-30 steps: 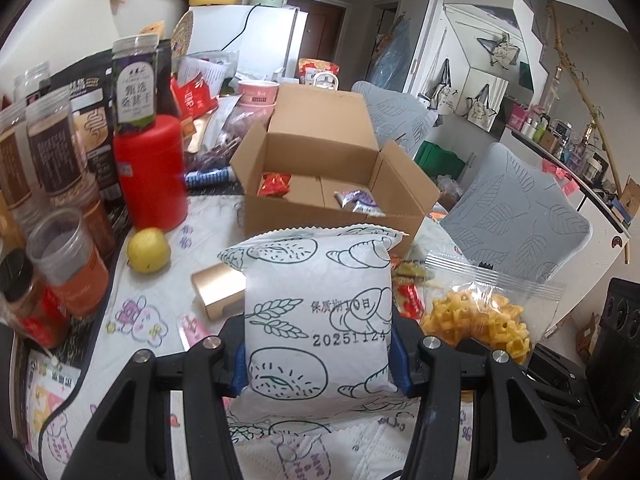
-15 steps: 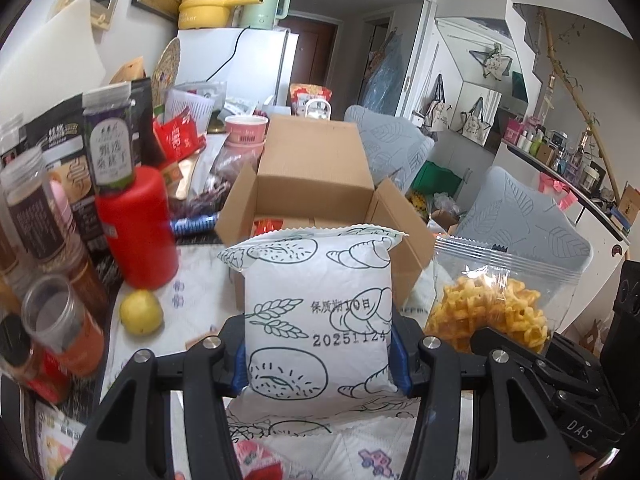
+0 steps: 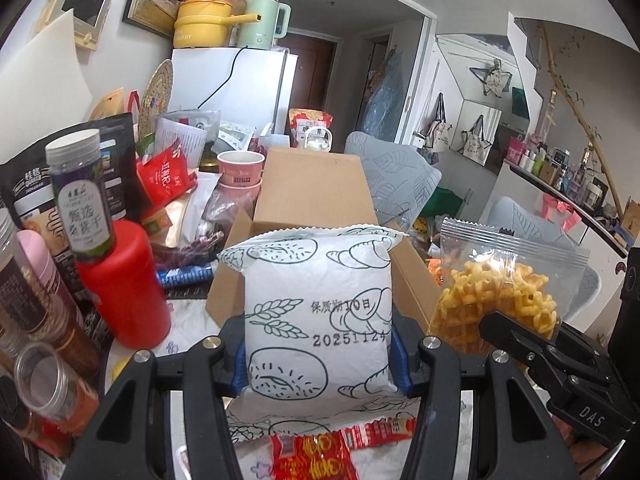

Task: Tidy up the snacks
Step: 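Carry the pastry bag and puffs bag with both grippers over the cardboard box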

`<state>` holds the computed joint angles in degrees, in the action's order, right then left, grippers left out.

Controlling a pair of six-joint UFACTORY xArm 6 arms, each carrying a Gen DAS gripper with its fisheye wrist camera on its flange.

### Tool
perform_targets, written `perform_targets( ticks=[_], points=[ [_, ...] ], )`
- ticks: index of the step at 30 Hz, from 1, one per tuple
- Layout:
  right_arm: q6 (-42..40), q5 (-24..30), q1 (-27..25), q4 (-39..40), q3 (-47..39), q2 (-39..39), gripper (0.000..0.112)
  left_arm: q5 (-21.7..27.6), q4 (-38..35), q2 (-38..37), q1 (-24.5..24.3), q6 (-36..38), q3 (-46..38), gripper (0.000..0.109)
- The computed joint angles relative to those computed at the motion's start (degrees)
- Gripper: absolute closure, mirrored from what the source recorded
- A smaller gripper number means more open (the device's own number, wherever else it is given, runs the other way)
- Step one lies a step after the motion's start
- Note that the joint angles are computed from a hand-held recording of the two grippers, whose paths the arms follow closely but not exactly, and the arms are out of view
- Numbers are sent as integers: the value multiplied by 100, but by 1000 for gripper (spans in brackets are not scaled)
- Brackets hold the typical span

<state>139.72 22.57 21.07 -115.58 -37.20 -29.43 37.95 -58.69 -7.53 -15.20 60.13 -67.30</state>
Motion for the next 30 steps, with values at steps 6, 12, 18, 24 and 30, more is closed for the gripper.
perform_targets(
  ticks=[6,12,18,24,30],
  points=[
    [418,-376,-504,-579,-500,428,81,-255,24,533,-204,-124,-613,55],
    [778,-710,-924,-1079,-1075,937,81,-460,314,1215,-392,-459,-1365,55],
    [429,-811,-1172,-979,-1477,1299,81,-546,840,1903,-540,-926,-2080,55],
    [340,-1178,-1483,-1031,-1998,1806,81,-493,1396,2556,-660,-1434,-2795,55],
    [14,-1610,-1810,-735,-2578,2425,81,-429,2040,3168,-765,-2011,-3482,55]
  ],
)
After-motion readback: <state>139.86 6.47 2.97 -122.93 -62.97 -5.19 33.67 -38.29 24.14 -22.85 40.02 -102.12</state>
